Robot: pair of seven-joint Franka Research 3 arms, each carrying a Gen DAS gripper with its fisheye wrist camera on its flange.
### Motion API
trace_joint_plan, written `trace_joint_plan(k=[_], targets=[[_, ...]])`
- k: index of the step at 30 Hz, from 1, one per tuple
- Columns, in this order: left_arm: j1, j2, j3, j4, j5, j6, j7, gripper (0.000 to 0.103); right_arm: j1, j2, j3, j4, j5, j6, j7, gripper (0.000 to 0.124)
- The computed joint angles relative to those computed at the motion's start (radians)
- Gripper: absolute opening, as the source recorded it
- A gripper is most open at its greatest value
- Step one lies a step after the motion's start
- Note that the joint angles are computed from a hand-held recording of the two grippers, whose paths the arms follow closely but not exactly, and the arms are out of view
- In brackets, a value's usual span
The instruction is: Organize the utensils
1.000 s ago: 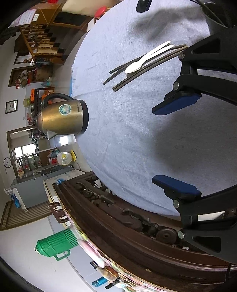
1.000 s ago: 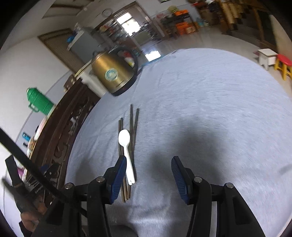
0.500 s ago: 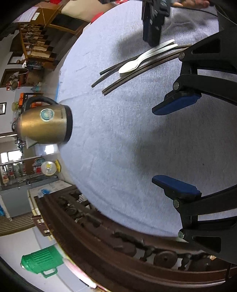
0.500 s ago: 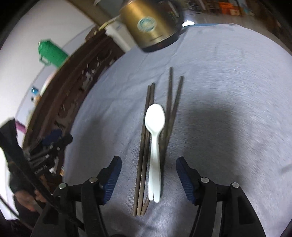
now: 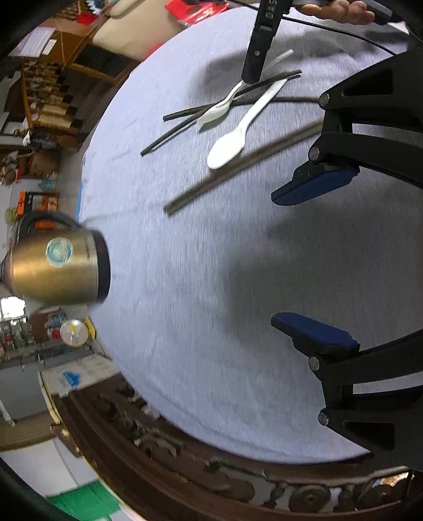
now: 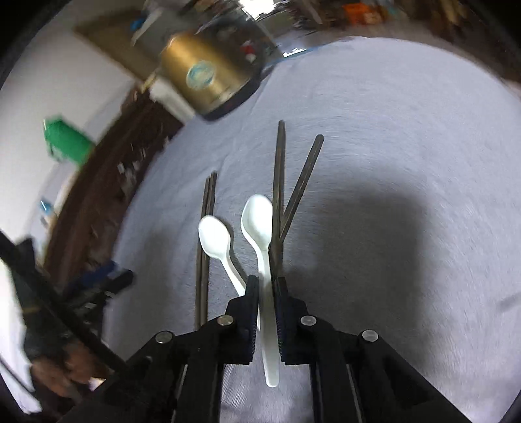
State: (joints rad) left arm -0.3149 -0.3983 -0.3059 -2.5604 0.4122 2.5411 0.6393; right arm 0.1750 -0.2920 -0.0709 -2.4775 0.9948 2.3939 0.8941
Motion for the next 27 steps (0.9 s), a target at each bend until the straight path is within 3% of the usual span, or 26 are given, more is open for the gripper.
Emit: trace_joint_plan(k=[4,8,14,18,20,21,22,25,27], targets=[[-0.015,0.076,0.018,0.037,-0.036,0.06,0.036,0.069,-0.024,-0.062,-0.034,-0.066,0.066,0.012,-0.008,0.011],[-0.055,0.152,0.06,0.068,-0.172,0.127,0.136,0.069,-0.042,-0.146,-0.035,-0.135,0.066,0.085,-0.006,0.01],[-0.035,0.219,0.041,0.101,-0.198,0.144,0.13,0.069,-0.056,-0.139,-0.064,-0.123,0.005,0.074,0.023,0.013],[-0.009,0.219,0.033,0.096,-0.144,0.167,0.089,0.048,-0.049,-0.068,-0.089,-0.047,0.035,0.023,-0.009,0.015],[-0.001,0.217,0.041,0.092,-0.138,0.171,0.096,0.035,-0.056,-0.021,-0.082,0.01,0.022,-0.007,-0.019,0.028],[0.001,0.215,0.045,0.091,-0.138,0.167,0.107,0.028,-0.059,-0.001,-0.071,0.031,0.013,-0.014,-0.012,0.041],[-0.001,0.211,0.053,0.088,-0.151,0.166,0.128,0.025,-0.056,0.034,-0.06,0.071,0.011,-0.02,-0.012,0.051],[-0.021,0.202,0.104,0.082,-0.288,0.17,0.233,0.025,-0.049,0.095,-0.021,0.145,-0.014,-0.006,-0.028,0.051],[0.003,0.214,0.114,0.111,-0.322,0.151,0.235,0.025,-0.044,0.156,0.006,0.215,-0.07,0.002,-0.018,0.051]])
